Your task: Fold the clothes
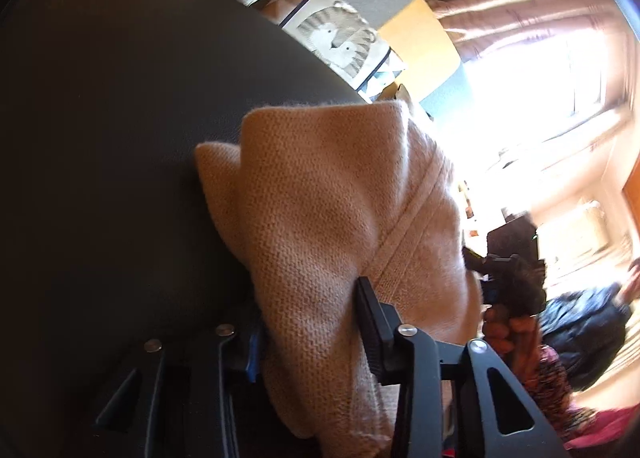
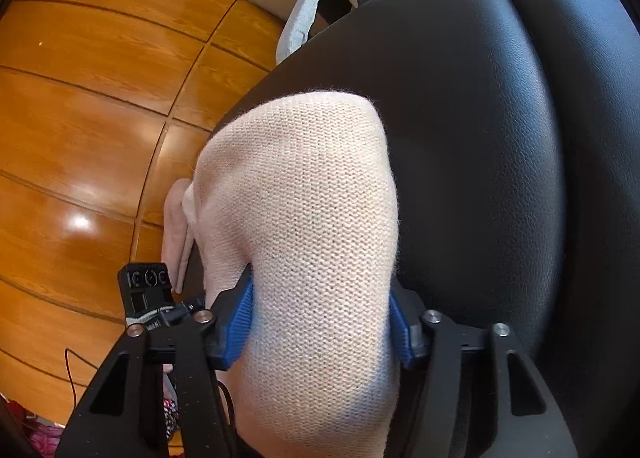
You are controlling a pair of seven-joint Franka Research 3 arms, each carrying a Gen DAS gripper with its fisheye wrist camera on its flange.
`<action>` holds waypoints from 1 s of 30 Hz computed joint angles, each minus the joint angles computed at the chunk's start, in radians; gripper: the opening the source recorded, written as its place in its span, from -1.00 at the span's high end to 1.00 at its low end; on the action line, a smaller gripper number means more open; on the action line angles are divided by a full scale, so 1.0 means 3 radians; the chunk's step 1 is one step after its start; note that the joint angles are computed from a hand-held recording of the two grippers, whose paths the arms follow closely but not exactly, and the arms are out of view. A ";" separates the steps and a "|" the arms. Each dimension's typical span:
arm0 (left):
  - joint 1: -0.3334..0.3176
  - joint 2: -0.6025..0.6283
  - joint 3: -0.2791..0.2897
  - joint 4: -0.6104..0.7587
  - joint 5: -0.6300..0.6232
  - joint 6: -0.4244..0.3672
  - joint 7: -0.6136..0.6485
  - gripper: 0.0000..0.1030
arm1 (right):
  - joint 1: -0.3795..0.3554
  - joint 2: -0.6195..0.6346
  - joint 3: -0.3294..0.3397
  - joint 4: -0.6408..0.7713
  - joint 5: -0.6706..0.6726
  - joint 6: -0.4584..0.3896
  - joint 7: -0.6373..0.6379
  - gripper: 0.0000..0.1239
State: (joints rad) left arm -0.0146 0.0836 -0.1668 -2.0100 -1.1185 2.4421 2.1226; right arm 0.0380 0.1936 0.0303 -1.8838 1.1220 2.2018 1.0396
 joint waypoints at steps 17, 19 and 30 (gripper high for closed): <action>-0.0346 -0.0552 0.0119 -0.0298 -0.0322 0.0601 0.0724 0.82 | 0.0174 -0.0465 -0.0059 -0.0450 0.0290 0.0438 0.0021 0.26; -0.0388 -0.0593 0.0142 -0.0269 -0.0533 0.0588 0.0915 0.85 | 0.0189 -0.0531 -0.0071 -0.0490 0.0349 0.0454 -0.0011 0.26; -0.0278 -0.0303 0.0153 -0.0135 0.0649 0.0227 -0.0470 0.64 | 0.0287 -0.0426 -0.0077 -0.0407 -0.0089 0.0608 0.0317 0.28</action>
State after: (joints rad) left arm -0.0980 -0.0074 -0.1210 -2.0504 -0.9238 2.5102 1.9815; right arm 0.1241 0.0659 0.0072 -2.0061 1.0952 2.3842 1.1348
